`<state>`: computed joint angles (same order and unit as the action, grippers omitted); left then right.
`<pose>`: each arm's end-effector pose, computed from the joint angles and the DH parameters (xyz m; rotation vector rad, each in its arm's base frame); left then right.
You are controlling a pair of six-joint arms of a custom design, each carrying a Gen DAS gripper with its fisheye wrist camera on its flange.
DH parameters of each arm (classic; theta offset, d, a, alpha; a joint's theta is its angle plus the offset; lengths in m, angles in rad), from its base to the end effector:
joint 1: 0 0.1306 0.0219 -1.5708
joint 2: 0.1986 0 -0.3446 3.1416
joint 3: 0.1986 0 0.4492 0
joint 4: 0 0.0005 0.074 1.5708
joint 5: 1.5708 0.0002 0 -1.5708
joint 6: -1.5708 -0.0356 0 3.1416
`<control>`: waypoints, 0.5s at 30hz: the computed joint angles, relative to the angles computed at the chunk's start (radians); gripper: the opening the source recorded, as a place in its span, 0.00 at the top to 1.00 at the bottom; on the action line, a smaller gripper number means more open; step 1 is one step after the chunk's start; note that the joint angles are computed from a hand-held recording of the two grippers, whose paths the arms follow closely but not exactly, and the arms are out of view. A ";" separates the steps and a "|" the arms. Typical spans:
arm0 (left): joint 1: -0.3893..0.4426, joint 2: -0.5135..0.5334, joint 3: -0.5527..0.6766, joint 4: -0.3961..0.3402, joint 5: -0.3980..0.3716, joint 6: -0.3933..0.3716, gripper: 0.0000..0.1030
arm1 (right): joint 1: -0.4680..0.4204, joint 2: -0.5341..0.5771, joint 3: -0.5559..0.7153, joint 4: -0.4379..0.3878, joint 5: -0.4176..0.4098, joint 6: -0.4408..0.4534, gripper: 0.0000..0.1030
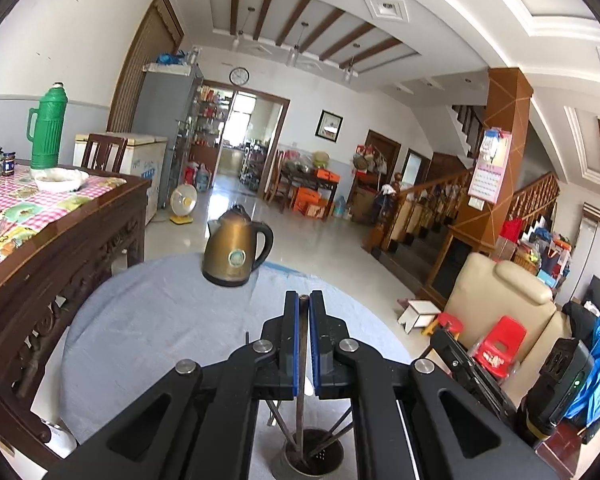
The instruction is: Organize utensils
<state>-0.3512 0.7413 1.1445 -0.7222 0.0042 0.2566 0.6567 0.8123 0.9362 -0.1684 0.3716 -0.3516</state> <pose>0.3151 -0.1161 0.5506 0.0933 1.9092 -0.4173 0.3184 0.2285 0.4731 0.0414 1.6328 0.4782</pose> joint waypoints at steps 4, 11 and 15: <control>-0.016 0.034 0.005 -0.042 -0.013 0.004 0.96 | -0.011 0.002 -0.005 -0.026 -0.025 0.001 0.94; 0.002 0.071 0.008 -0.100 0.002 0.035 0.96 | -0.027 0.012 -0.006 -0.065 -0.060 0.000 0.94; 0.006 0.067 -0.002 -0.099 -0.005 0.037 0.96 | -0.031 0.022 -0.001 -0.082 -0.077 -0.011 0.94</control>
<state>-0.3455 0.8079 1.1424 -0.8209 -0.0006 0.2934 0.6261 0.8343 0.9347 -0.2506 0.2949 -0.3626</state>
